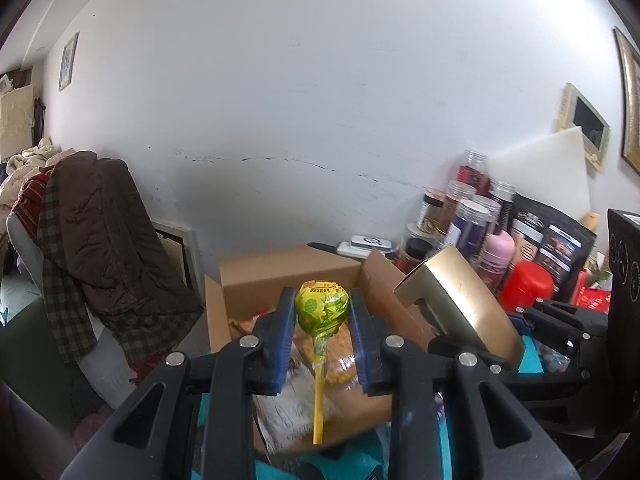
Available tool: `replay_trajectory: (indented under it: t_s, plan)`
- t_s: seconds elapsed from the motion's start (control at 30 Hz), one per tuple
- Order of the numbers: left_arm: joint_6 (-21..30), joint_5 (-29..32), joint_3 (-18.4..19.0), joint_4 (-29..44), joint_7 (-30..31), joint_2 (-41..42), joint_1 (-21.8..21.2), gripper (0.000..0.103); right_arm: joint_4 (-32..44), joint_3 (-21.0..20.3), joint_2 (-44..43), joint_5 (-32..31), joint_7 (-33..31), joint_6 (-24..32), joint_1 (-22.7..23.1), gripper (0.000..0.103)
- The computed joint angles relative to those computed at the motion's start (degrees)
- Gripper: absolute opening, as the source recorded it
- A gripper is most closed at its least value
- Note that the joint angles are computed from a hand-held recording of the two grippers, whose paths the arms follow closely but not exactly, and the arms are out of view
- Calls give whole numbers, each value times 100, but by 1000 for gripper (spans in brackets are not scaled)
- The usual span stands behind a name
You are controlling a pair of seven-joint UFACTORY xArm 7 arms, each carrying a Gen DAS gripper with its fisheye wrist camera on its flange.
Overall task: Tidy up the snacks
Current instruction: 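Lower the gold box and lollipop into the box and open both grippers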
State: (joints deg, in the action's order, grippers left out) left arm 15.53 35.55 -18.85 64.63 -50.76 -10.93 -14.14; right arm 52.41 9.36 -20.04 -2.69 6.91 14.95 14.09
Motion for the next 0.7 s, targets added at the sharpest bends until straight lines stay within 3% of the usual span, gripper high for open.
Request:
replay_trajectory:
  t_s: [0.23, 0.5, 0.7]
  plan:
    - [171, 466, 225, 933, -245, 917, -183, 26, 696, -197, 845, 207, -216, -101, 22, 44]
    - [443, 366, 776, 1885, 31, 1877, -770, 26, 1433, -278, 1643, 402, -424, 124, -30, 44]
    - [624, -420, 998, 2401, 706, 2527, -1005, 26, 1774, -306, 2164, 679, -544, 292, -84, 44]
